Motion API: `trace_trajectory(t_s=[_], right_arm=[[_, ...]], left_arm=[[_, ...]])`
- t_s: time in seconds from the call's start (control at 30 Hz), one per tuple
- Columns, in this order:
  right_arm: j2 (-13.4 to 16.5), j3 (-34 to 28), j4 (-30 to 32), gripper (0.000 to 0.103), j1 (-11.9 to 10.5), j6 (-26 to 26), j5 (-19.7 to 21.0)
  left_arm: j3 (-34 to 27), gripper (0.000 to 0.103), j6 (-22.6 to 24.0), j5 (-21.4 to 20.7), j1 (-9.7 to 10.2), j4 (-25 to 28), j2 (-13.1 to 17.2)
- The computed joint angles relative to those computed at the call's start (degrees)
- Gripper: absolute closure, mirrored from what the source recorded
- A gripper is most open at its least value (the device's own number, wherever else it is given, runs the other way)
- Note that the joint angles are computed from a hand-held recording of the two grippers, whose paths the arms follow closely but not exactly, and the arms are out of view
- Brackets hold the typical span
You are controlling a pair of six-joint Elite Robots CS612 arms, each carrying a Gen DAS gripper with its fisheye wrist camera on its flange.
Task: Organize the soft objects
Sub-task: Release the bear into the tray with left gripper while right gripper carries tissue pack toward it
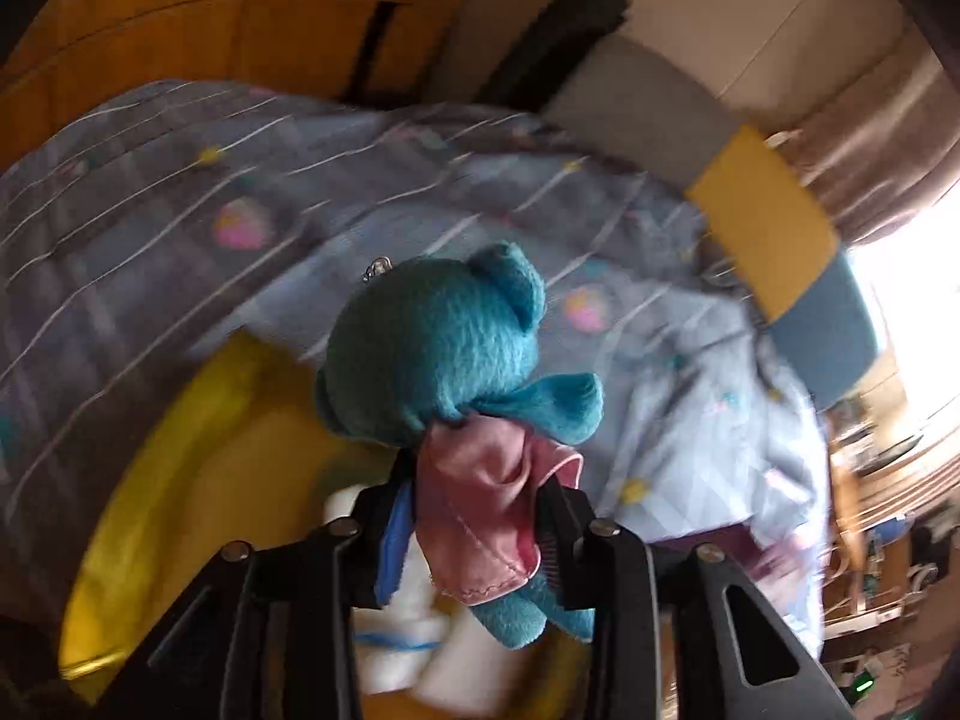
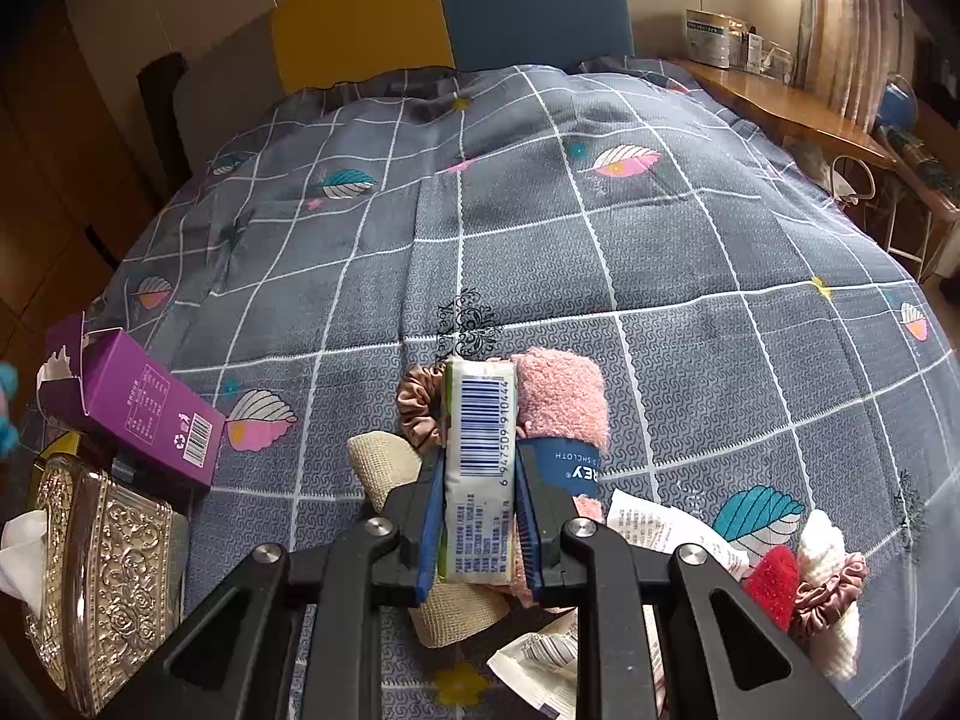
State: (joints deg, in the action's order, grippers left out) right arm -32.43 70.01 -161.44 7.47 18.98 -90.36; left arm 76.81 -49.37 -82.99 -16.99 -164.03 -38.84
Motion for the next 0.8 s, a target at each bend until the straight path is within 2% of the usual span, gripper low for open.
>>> trace_trajectory(t_s=[0.13, 0.27, 0.37, 0.43, 0.8], right_arm=[[-0.41, 0.54, -0.66, 0.081, 0.46, 0.00, -0.37], [-1.19, 1.70, -2.32, 0.081, 1.08, -0.95, -0.05], [-1.63, 2.37, -3.08, 0.081, 1.62, -1.55, -0.31], [-1.87, 2.61, -3.40, 0.081, 1.89, -1.55, -0.32], [-4.15, 4.76, -7.62, 0.081, 3.15, -1.94, 1.84]], left_arm=[[5.41, 0.060, 0.98, -0.35, 0.13, 0.28, -1.60], [9.53, 0.056, 4.59, 0.63, -0.21, -0.57, -2.93], [10.88, 0.047, 7.07, 1.28, -0.68, -0.38, -3.48], [12.10, 0.044, 7.15, 2.38, -0.95, -1.48, -3.79], [19.38, 0.042, 8.72, 1.28, -3.06, -10.83, -6.46]])
